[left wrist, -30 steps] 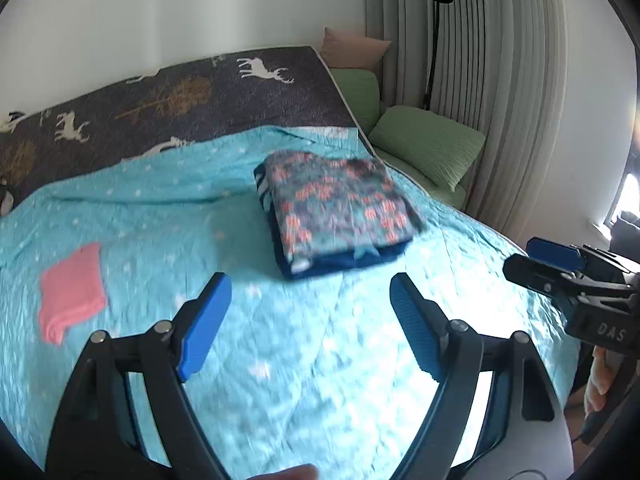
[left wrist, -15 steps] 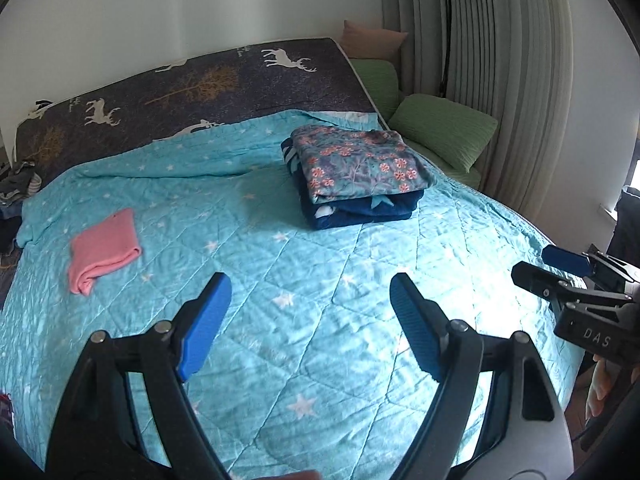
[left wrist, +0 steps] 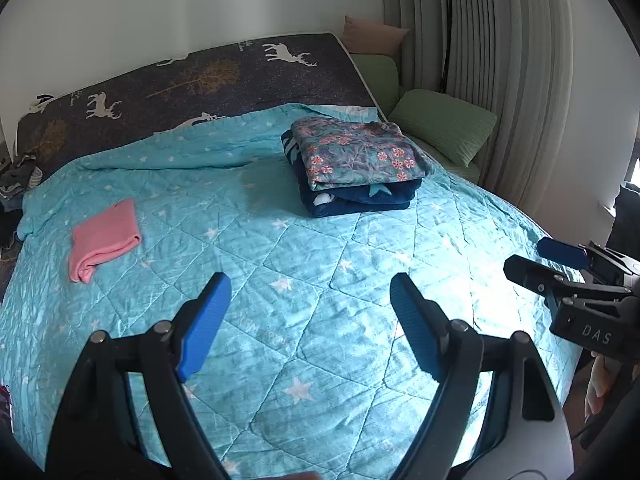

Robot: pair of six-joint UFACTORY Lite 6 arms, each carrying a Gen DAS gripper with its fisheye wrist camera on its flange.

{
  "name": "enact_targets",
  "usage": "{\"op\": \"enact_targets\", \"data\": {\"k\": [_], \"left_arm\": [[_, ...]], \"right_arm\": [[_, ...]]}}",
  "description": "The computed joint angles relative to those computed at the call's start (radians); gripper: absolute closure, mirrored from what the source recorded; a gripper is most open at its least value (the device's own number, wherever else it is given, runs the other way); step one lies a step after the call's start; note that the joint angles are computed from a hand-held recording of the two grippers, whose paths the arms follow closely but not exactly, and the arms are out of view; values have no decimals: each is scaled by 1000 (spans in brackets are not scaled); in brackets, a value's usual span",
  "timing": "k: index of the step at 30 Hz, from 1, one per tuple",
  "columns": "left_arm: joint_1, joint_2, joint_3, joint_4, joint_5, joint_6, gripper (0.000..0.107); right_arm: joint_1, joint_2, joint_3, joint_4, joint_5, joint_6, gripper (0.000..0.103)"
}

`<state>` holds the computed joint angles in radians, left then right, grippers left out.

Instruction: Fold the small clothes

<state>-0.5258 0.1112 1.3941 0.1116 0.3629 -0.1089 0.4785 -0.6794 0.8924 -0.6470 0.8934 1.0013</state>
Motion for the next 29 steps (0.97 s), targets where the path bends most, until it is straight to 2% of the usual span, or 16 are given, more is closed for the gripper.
{"op": "enact_targets", "data": {"k": [29], "left_arm": [[-17, -13, -17, 8, 0, -15, 25]], "right_arm": [[59, 19, 0, -47, 20, 47, 37]]}}
